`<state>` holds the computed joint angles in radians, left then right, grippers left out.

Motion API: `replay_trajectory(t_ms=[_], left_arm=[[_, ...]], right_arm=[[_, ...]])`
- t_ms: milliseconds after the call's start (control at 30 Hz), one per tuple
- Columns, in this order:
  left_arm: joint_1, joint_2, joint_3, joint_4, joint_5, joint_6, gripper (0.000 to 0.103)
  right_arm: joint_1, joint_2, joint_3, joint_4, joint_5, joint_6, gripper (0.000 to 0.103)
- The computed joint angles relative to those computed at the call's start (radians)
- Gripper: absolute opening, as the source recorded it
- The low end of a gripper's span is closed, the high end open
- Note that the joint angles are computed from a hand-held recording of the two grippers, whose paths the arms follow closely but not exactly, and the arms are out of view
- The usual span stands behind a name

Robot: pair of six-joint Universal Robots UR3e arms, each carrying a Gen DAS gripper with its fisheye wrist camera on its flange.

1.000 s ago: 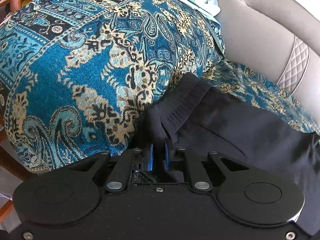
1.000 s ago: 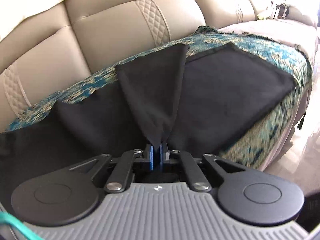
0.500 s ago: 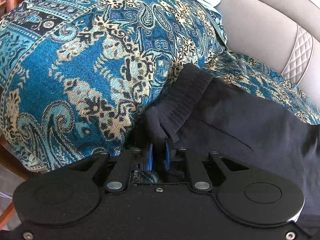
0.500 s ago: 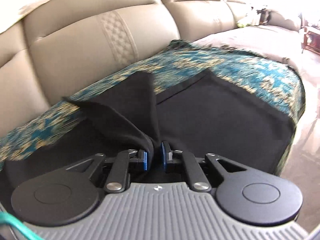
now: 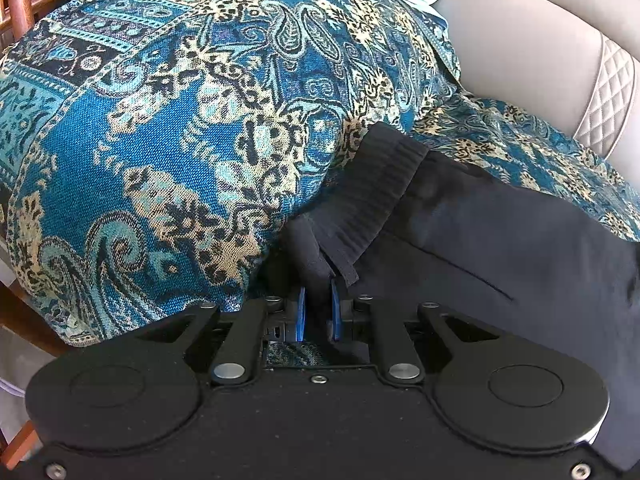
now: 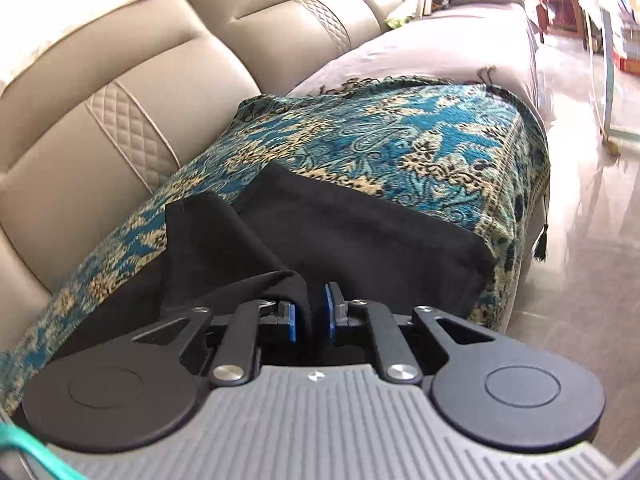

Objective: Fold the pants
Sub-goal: 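Lower the carried edge onto the trousers with both grippers, folding them in half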

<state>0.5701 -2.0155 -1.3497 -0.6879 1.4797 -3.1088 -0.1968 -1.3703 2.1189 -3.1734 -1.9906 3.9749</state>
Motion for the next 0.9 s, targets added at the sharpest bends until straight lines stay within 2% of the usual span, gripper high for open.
replay_trajectory(t_ms=[267, 400, 500, 533, 600, 700, 767, 900], left_arm=[[-0.007, -0.007, 0.013, -0.010, 0.017, 0.007, 0.013], [-0.009, -0.013, 0.021, -0.012, 0.023, 0.014, 0.013], [-0.011, -0.022, 0.028, -0.005, 0.034, 0.021, 0.014], [-0.009, -0.026, 0.032, -0.006, 0.031, 0.023, 0.014], [-0.010, -0.033, 0.035, -0.001, 0.037, 0.025, 0.014], [-0.017, -0.040, 0.037, 0.008, 0.049, 0.038, 0.014], [-0.023, -0.044, 0.038, 0.015, 0.058, 0.049, 0.015], [-0.024, -0.047, 0.039, 0.020, 0.060, 0.054, 0.017]], right_arm=[[-0.095, -0.062, 0.103, -0.097, 0.125, 0.051, 0.033], [-0.121, -0.096, 0.147, -0.118, 0.147, 0.070, 0.033], [-0.133, -0.131, 0.176, -0.094, 0.110, 0.095, 0.032], [-0.143, -0.145, 0.187, -0.084, 0.101, 0.098, 0.024], [-0.170, -0.172, 0.216, -0.078, 0.100, 0.101, 0.022], [-0.205, -0.201, 0.253, -0.072, 0.106, 0.097, 0.022], [-0.228, -0.210, 0.286, -0.106, 0.129, 0.083, 0.026], [-0.185, -0.181, 0.255, -0.090, 0.063, 0.059, 0.027]])
